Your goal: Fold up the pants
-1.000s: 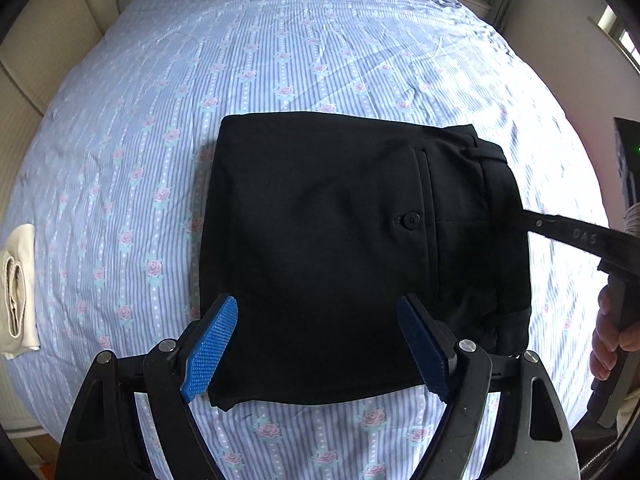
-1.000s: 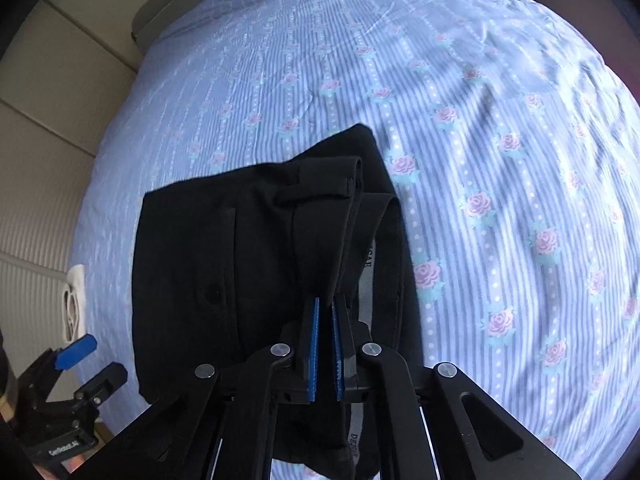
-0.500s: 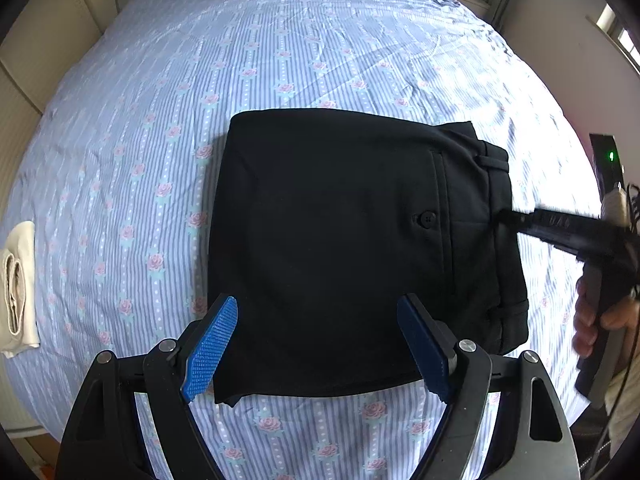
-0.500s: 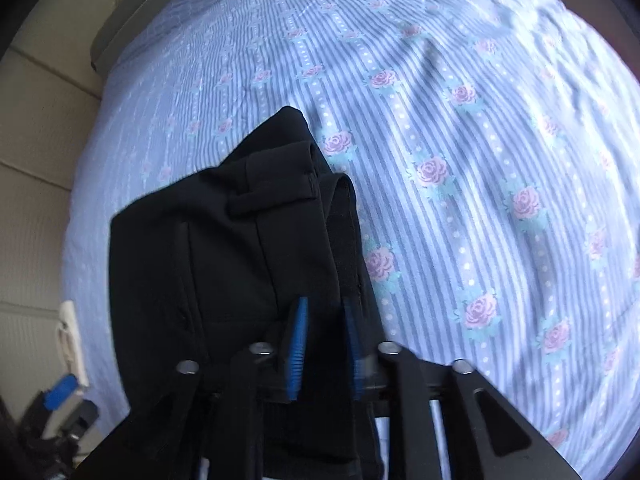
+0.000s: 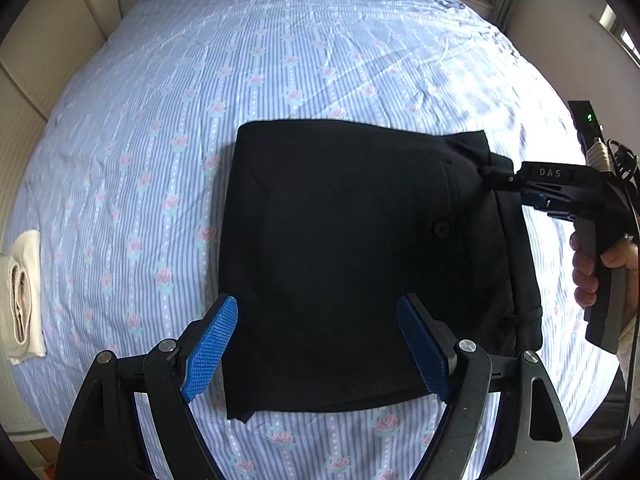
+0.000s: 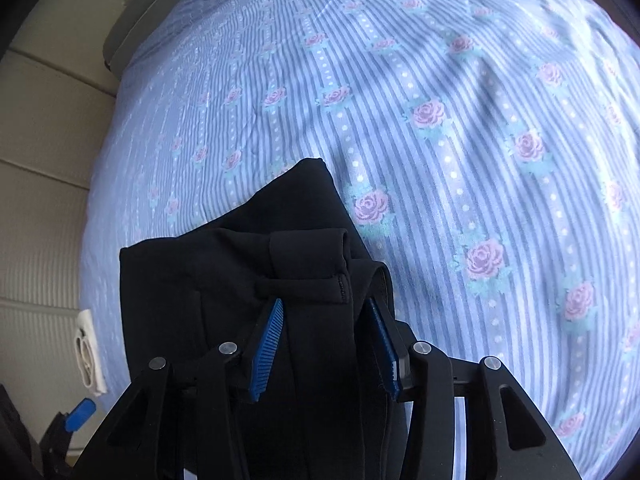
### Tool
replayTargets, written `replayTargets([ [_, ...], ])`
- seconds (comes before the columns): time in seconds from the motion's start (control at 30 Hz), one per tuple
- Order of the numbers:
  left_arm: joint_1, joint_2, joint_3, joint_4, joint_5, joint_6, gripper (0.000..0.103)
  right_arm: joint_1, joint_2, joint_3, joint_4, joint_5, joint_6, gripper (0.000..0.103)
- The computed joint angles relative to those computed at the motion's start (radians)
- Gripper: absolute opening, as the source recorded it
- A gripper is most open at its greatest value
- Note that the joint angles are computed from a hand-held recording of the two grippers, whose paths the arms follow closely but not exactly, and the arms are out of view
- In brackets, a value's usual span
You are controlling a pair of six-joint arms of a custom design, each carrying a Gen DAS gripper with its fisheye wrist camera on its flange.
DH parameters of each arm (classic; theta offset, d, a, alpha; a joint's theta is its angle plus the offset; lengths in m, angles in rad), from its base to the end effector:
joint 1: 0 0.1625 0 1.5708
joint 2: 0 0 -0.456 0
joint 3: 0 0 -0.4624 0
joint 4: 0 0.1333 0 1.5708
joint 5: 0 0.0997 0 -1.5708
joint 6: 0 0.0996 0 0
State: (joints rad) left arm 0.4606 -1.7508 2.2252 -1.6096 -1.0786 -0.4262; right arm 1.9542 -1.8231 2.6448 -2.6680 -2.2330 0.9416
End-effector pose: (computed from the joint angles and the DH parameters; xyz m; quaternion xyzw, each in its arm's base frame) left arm -0.2630 -0.3318 0.2783 0.3672 0.8745 -0.0146 0.3167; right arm 0.1859 -0.2683 0.2170 -0.3010 -0.8882 0.3004 0.1740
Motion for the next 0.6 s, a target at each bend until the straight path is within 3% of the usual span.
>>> replayTargets([
  [0.1,-0.002,0.002,0.000,-0.008,-0.004,0.006,0.082,-0.050,-0.045,0.050,-0.092,0.068,-0.029,0.046],
  [0.17,-0.004,0.002,0.003,-0.009,-0.013,0.012,0.082,-0.050,-0.051,0.054,-0.108,0.086,-0.049,0.032],
  [0.33,0.001,-0.006,0.004,0.002,-0.022,0.006,0.082,0.059,-0.009,-0.011,-0.004,-0.017,0.016,0.015],
  [0.47,0.016,-0.018,-0.004,0.007,-0.007,-0.013,0.082,0.191,0.064,-0.110,0.039,-0.116,-0.046,0.014],
  [0.53,0.024,-0.017,-0.008,0.008,-0.002,-0.023,0.082,0.185,0.084,-0.149,0.087,-0.128,-0.093,0.014],
  [0.6,0.029,-0.014,-0.014,0.010,0.003,-0.037,0.082,0.133,0.093,-0.163,0.118,-0.118,-0.145,0.013],
])
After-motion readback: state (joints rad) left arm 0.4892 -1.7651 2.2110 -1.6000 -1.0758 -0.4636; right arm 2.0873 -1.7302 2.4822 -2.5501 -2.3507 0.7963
